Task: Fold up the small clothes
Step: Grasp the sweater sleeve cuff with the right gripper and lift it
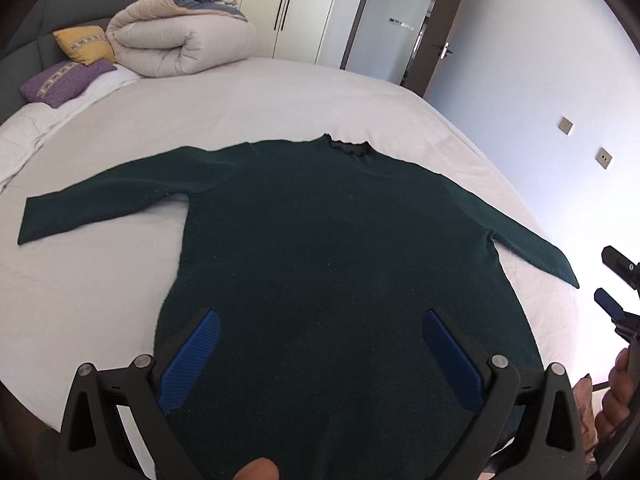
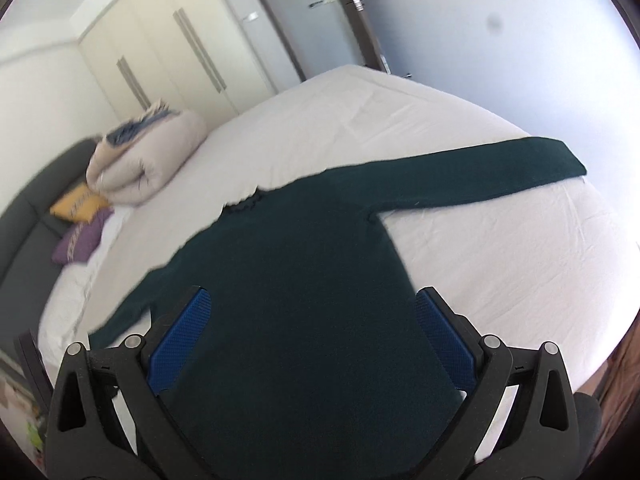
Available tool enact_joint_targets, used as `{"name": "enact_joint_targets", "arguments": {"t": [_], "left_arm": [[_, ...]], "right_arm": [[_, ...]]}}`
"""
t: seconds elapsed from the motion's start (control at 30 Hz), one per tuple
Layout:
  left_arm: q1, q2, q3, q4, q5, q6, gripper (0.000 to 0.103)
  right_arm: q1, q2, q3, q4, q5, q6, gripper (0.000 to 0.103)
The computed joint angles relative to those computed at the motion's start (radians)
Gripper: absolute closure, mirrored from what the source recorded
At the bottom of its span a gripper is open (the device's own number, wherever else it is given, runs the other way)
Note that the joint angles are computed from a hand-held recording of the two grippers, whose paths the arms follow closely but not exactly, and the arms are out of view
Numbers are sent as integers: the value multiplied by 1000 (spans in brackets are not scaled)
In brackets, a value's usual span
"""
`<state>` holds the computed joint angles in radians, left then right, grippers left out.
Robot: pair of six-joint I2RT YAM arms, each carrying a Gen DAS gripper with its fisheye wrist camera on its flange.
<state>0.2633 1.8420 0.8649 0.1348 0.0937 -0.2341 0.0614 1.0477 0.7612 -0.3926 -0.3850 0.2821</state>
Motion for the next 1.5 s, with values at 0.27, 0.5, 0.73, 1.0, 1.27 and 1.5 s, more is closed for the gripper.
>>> {"name": "enact_joint_targets", "arguments": {"t": [0.27, 0.5, 0.73, 1.0, 1.27, 1.5], "left_arm": [[-2, 161, 195, -106, 21, -70, 0], [3, 330, 417, -178, 143, -98, 0], [4, 473, 630, -244, 259, -90, 7], [-8, 557, 739, -295, 273, -57, 9], [-8, 591, 801, -290, 292, -47, 9], [-21, 763, 1165, -451, 421, -85, 9]], "right_arm": [[-547, 659, 268, 280, -375, 205, 2], [-620, 1144, 683, 262, -453, 397, 23], [-599, 1388, 989, 300, -465, 573, 37], [-584, 1554, 1078, 540, -457, 806, 70], [-493, 1625, 1343, 291, -323, 573, 95], [-151, 1513, 1445, 39, -13, -95, 96]]}}
